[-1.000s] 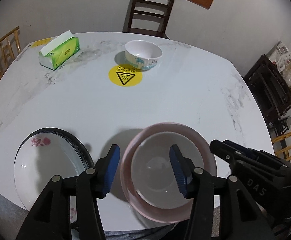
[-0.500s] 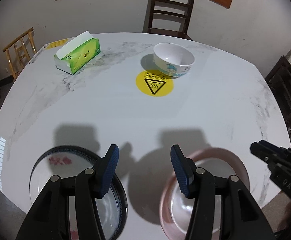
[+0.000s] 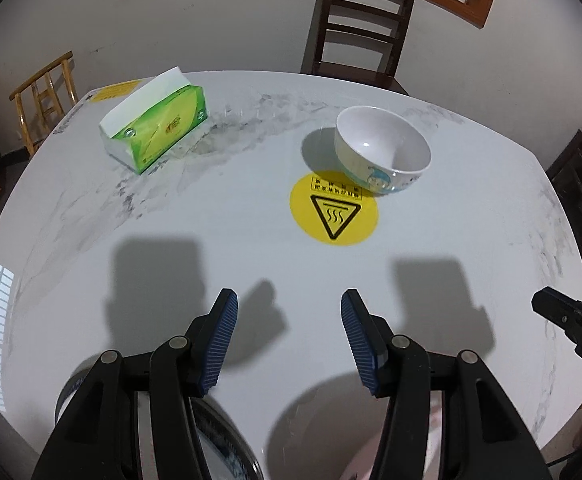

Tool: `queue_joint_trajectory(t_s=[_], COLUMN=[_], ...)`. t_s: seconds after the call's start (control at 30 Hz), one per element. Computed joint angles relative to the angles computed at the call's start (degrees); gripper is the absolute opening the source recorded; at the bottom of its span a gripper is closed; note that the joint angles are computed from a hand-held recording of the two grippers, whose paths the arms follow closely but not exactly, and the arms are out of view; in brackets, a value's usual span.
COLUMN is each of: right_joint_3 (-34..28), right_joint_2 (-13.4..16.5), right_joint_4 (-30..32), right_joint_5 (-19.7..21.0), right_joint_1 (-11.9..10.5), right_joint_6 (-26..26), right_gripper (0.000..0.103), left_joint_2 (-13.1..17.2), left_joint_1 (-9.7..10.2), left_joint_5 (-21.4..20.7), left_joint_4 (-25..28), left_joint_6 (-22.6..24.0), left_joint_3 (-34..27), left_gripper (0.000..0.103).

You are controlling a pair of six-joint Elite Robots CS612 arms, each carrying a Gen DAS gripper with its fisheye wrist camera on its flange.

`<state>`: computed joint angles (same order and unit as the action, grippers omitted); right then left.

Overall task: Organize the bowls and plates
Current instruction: 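Move both grippers to the small white 'Dog' bowl, then grasp the rim of the white 'Dog' bowl with both grippers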

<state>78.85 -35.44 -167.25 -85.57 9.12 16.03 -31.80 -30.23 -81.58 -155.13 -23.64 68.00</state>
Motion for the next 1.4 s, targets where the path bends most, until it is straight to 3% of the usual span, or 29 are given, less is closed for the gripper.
queue_joint_trajectory(t_s=[0.27, 0.43, 0.7, 0.83, 1.4], right_joint_3=[-4.87, -8.05, -15.99, -20.73, -38.69], right_joint_2=[2.47, 4.25, 8.09, 10.13, 18.51], right_joint_4=[6.00, 5.62, 7.05, 9.87, 23.25], right_joint_5=[3.82, 6.06, 6.53, 5.57, 5.11], right_joint_1=[-1.31, -2.14, -2.25, -1.87, -0.96], right_joint_6=[0.84, 2.48, 2.03, 1.10, 1.57], right_gripper=[0.026, 0.026, 0.026, 0.026, 0.026], left_joint_2=[3.39, 5.73, 9.99, 11.77, 21.00], left_joint_1=[0.67, 1.54, 2.42, 2.54, 3.49], left_joint_5=[-2.75, -6.79, -10.17, -9.34, -12.50], left_joint_4=[4.23, 4.97, 7.66, 10.30, 20.55], left_joint_6=[3.29, 1.67, -2.57, -2.02, -4.28], left_joint_3=[-7.01, -11.41, -19.77, -23.73, -41.80], left_gripper=[0.050, 0.050, 0.050, 0.050, 0.049])
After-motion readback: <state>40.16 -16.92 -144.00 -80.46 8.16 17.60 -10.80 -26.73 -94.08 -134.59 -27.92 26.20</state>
